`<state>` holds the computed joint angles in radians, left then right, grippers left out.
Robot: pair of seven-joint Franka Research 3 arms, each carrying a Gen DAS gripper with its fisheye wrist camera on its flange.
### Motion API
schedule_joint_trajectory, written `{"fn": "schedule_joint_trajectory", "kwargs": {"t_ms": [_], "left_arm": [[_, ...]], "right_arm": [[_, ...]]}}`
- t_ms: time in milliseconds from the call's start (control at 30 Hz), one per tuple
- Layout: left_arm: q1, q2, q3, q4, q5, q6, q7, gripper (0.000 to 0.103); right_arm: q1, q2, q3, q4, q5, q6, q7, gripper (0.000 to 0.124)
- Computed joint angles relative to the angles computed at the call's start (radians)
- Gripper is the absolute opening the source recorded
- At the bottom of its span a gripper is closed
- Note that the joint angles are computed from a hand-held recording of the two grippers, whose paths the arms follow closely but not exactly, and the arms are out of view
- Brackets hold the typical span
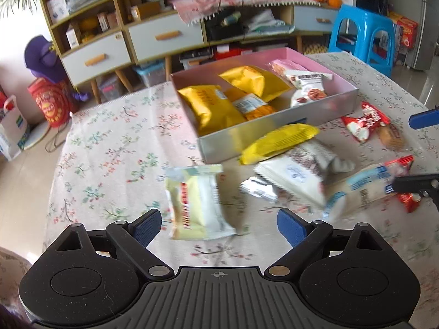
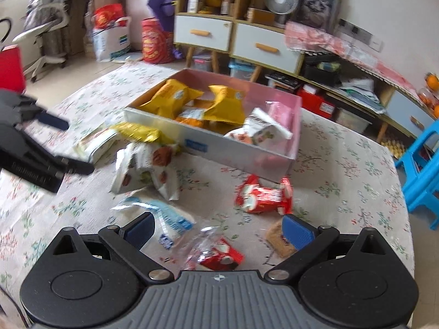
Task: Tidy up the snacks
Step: 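Withdraw both tools from the box back over the table, then grasp the pale green-white pastry pack with the left tool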
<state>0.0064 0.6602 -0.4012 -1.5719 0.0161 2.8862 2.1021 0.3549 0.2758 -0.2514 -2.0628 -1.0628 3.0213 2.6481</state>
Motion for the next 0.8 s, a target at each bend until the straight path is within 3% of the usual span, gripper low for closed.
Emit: {"fn": "schedule_joint_trajectory", "kwargs": {"t_ms": [133,433,667,800], "left_arm": [[0.023,0.042,-0.009,0.018,0.012,0.040,0.038,0.093],[0.011,0.105,0.004,0.109,-0.002,-0.033,-0.002,0.093],[-0.004,0.136,-0.003,0.153,-0.015,-0.051,0.007,0.093],[0.004,0.147,-0.028,0.156,-0.032,-0.027,0.017,0.093]], "right_arm": [[-0.011,0.033,0.035,0.015,0.070,0.006,-0.137,0.089],[0.011,0.092,0.058,0.051,0.273,-0.003,-0.428,0.089],[0.073,0.126,0.001,0.065,0.373,0.003,-0.523,0.089],[0.066,0.134,0.013,0.065,0.472,0.011,-0.593,0.089]]}}
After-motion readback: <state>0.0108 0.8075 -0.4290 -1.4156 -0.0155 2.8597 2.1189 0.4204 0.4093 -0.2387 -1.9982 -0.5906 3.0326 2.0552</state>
